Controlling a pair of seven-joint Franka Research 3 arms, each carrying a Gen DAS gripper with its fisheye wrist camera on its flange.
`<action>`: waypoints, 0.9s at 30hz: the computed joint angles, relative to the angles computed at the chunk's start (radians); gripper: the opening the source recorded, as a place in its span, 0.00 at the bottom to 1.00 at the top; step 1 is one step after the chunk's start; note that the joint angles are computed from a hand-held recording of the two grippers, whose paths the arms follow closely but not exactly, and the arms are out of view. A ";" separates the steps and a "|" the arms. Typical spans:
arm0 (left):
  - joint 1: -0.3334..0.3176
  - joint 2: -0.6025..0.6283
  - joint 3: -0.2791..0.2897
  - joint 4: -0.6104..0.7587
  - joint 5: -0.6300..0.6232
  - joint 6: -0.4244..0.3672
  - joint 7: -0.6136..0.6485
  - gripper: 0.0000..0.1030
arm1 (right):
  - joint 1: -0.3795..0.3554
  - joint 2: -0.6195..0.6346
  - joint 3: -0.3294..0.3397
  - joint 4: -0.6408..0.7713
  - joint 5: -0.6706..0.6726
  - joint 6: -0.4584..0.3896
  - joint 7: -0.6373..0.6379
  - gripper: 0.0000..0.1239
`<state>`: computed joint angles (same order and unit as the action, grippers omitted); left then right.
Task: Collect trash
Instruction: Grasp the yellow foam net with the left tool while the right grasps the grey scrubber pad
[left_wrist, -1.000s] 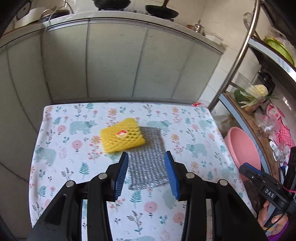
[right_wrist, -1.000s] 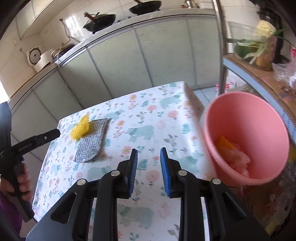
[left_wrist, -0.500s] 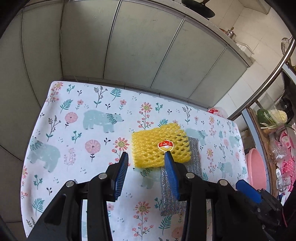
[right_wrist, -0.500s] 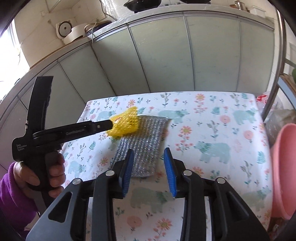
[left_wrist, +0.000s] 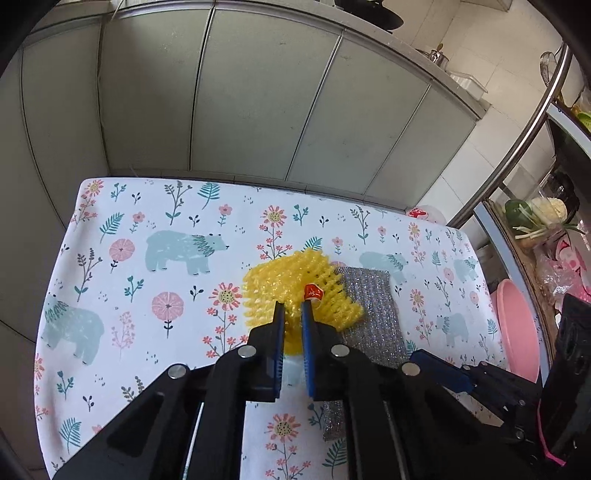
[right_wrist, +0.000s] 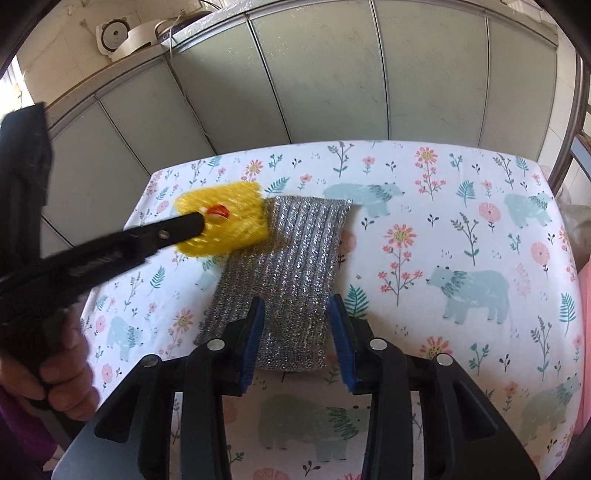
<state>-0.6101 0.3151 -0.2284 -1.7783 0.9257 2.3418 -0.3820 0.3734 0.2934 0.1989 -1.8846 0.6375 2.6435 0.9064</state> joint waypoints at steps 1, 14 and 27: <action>-0.005 -0.013 0.000 -0.009 0.007 -0.012 -0.005 0.07 | 0.006 0.002 -0.004 -0.004 -0.010 0.009 0.010 0.30; -0.036 -0.111 -0.073 -0.070 0.030 -0.150 -0.049 0.07 | -0.035 -0.121 0.010 -0.135 0.147 0.045 -0.144 0.04; -0.087 -0.080 -0.099 -0.024 0.044 -0.165 -0.037 0.07 | -0.055 -0.310 -0.109 -0.353 0.108 0.031 -0.101 0.04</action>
<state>-0.6971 0.2349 -0.3278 -1.8025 0.9698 2.1768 -0.4192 0.3188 -0.0168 0.0903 -2.2373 0.7458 2.6742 0.8049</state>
